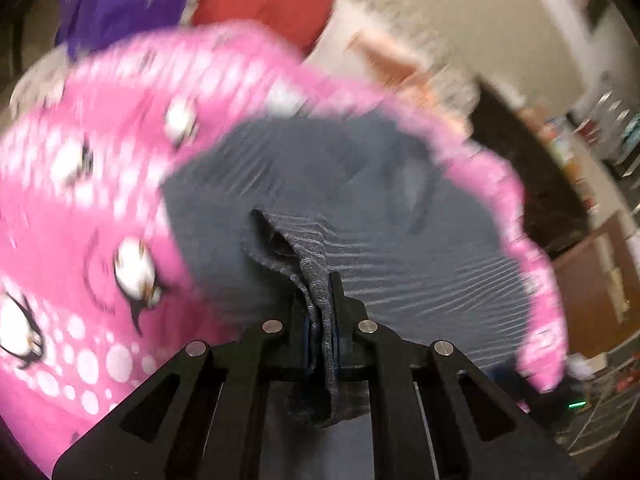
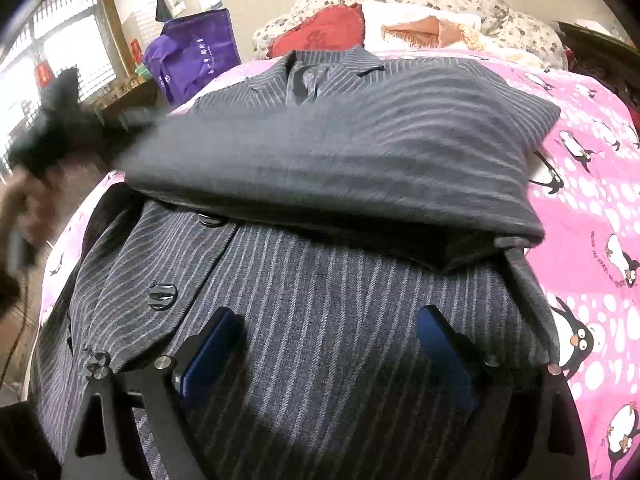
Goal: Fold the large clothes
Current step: 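Fold the jacket side with the left gripper over the sleeves and release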
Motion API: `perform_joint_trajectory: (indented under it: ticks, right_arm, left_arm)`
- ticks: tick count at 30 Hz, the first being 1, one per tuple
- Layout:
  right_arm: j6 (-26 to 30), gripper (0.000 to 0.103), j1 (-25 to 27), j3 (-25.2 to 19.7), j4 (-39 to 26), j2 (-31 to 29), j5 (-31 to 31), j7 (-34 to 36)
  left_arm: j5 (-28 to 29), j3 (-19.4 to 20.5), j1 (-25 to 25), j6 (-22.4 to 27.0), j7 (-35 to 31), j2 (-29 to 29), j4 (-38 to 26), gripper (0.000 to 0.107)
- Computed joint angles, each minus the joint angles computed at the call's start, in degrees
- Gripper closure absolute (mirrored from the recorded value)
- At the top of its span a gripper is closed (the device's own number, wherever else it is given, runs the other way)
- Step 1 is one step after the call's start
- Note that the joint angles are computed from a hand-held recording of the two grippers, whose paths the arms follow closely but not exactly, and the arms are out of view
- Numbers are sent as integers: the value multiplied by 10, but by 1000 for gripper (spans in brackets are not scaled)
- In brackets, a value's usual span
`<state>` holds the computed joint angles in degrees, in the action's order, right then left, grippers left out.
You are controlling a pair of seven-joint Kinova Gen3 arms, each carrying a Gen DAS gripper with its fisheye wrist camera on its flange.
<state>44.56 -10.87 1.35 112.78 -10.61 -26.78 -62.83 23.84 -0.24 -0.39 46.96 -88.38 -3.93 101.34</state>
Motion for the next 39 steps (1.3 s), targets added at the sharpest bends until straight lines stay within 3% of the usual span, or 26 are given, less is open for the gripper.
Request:
perform_joint_trajectory:
  ticks: [3, 5, 8, 10, 11, 12, 14, 16, 18, 21, 23, 26, 28, 31, 33, 36, 39]
  right_arm:
    - [14, 12, 33, -37, -10, -1, 17, -18]
    - [56, 14, 67, -49, -26, -3, 6, -8]
    - [85, 24, 82, 2, -42, -29, -57, 52]
    - [60, 30, 57, 47, -56, -46, -76, 58]
    - [46, 45, 45, 55, -68, -46, -71, 51]
    - [36, 72, 40, 53, -88, -35, -57, 40]
    - [36, 89, 52, 20, -133, 7, -11, 6]
    - [20, 89, 40, 2, -153, 33, 20, -33]
    - [-25, 89, 15, 4, -144, 42, 50, -51]
    - [-38, 91, 47, -30, -141, 86, 98, -77]
    - [-15, 92, 76, -35, -136, 128, 86, -75]
    - [-9, 92, 130, -64, -140, 132, 35, -36]
    - [11, 92, 115, -47, -157, 131, 38, -36]
    - [-17, 92, 65, 4, -164, 104, 14, -51]
    - [-16, 92, 12, 50, -192, 119, 30, -93]
    - [21, 92, -51, 108, -231, 189, 99, -143]
    - [14, 92, -41, 89, -242, 199, 131, -181]
  left_arm:
    - [-8, -29, 38, -29, 24, 0, 29, 95]
    - [-35, -23, 39, -22, 61, -14, 23, 84]
    - [-104, 39, -12, -12, 90, -53, 9, 74]
    - [-151, 48, -12, -46, 127, -87, 23, 74]
    - [-174, 44, 4, -60, 150, -91, 24, 74]
    - [-188, 34, 30, -75, 173, -92, 26, 74]
    - [-218, 20, 83, -92, 208, -77, 24, 74]
    - [-264, 30, 108, -100, 247, -52, 24, 74]
    - [-311, 66, 91, -79, 276, -17, 12, 74]
    - [-381, 143, 23, -73, 346, 15, 32, 74]
    - [-427, 168, 16, -94, 387, 11, 52, 74]
    - [-449, 125, 62, -106, 409, 12, 58, 74]
    - [-422, 81, 89, -127, 388, 10, 67, 74]
    - [-416, 32, 136, -127, 385, 3, 71, 74]
    - [-433, 32, 142, -120, 397, 7, 66, 74]
    - [-438, 35, 149, -114, 407, -1, 69, 74]
    - [-444, 57, 131, -111, 414, 3, 66, 74]
